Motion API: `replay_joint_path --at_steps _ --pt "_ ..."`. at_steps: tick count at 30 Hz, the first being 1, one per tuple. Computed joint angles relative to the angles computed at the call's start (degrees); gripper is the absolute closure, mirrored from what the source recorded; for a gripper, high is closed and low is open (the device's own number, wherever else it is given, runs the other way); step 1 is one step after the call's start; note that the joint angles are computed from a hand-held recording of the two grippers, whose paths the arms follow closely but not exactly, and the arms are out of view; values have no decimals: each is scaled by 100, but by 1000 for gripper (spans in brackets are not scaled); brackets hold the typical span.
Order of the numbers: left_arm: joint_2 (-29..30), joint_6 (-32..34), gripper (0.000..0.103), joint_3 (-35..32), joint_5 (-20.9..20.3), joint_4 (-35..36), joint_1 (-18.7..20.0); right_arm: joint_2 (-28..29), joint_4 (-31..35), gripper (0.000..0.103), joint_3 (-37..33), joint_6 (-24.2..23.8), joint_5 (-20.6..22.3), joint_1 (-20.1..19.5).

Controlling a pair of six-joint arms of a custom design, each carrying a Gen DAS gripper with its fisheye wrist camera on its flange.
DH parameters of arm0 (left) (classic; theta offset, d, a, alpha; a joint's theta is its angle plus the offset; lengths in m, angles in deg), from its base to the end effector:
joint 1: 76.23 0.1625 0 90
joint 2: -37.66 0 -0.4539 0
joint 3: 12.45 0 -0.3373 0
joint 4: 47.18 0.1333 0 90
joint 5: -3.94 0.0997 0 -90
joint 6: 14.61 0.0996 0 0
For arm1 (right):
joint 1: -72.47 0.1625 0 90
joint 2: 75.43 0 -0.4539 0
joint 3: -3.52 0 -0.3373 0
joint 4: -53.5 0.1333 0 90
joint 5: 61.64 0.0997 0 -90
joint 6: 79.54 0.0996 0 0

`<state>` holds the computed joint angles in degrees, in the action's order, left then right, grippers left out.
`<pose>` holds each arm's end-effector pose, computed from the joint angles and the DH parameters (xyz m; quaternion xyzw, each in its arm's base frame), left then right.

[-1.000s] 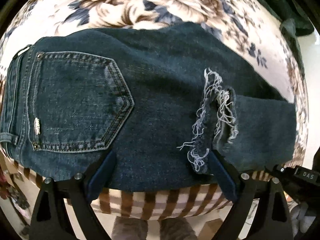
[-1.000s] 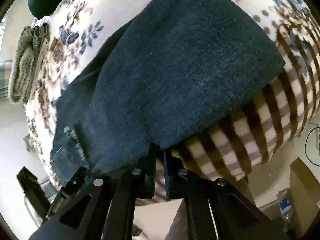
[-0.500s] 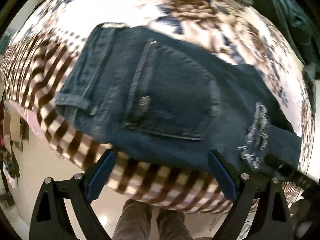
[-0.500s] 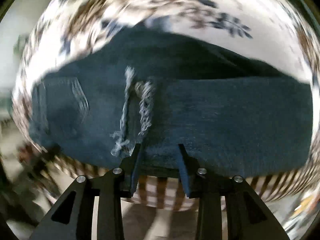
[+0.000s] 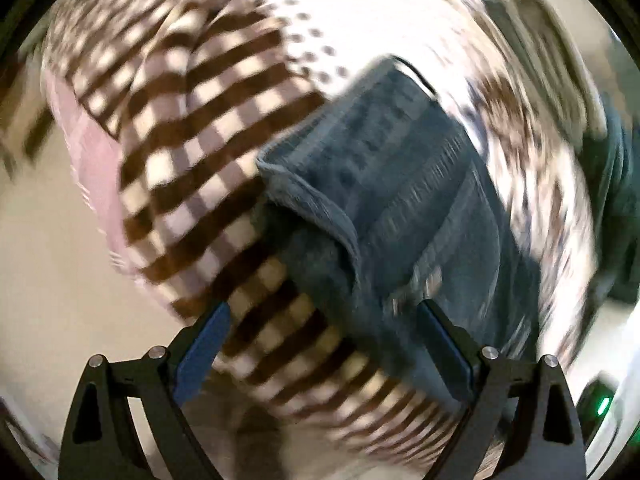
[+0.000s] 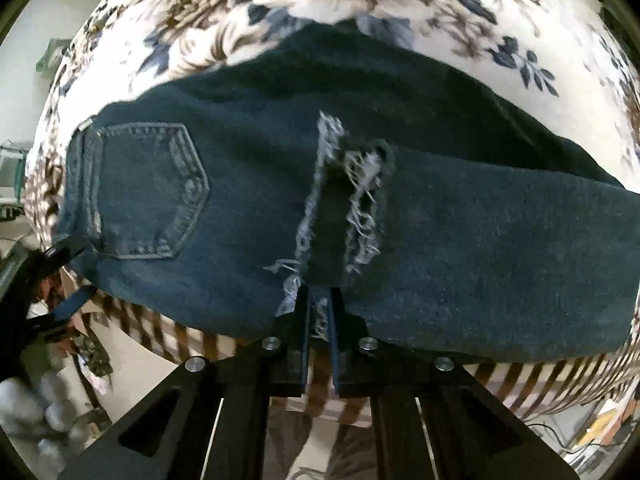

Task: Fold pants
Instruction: 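Grasp the jeans waistband with the left gripper while the right gripper holds the folded edge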

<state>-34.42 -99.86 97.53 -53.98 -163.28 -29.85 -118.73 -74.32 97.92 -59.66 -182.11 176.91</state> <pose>-0.2006 -0.4804 0.2842 -0.3132 0.9037 -0.2053 0.2077 0.2347 -0.5792 0.1048 -0.0151 -0.9587 -0.0296 0.2823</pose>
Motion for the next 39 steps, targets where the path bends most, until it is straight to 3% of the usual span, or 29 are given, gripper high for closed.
replay_joint_path --at_steps 1,2,3,6,10,12,15,18,21,23,28,30,35,39 --pt "-10 -81 13 145 112 -325 68 11 56 91 -64 52 29 1" --pt "-42 -86 38 311 160 -730 142 13 97 91 -118 84 21 3" --pt "-77 38 72 522 120 -1324 240 12 112 91 -153 95 -3 11" --pt "-154 219 84 699 150 -1963 281 7 145 91 -289 107 -102 29" --pt "-228 826 87 713 407 -2114 52 -135 172 91 -246 122 -96 -119" --pt "-168 1118 87 787 413 -2349 120 -105 234 90 -217 255 -22 -155" --pt "-173 1074 82 671 231 -1932 204 -123 200 60 -25 372 -3 -146" --pt "-170 873 79 477 243 -1584 85 -181 115 60 55 332 40 -173" --pt "-272 732 80 573 441 -1679 -64 -135 104 60 25 348 22 -191" --pt "-288 1059 89 710 778 -2027 -185 -151 74 60 58 403 32 -204" --pt "-32 2202 90 636 1065 -3204 -222 -246 -208 60 267 407 110 -186" --pt "36 2464 90 571 1206 -3320 -206 -281 -171 60 276 411 96 -176" --pt "-6 1609 90 711 799 -2462 383 -399 -135 60 353 470 140 -159" --pt "-262 1523 83 1089 454 -3057 467 -552 -151 60 470 481 152 -179"
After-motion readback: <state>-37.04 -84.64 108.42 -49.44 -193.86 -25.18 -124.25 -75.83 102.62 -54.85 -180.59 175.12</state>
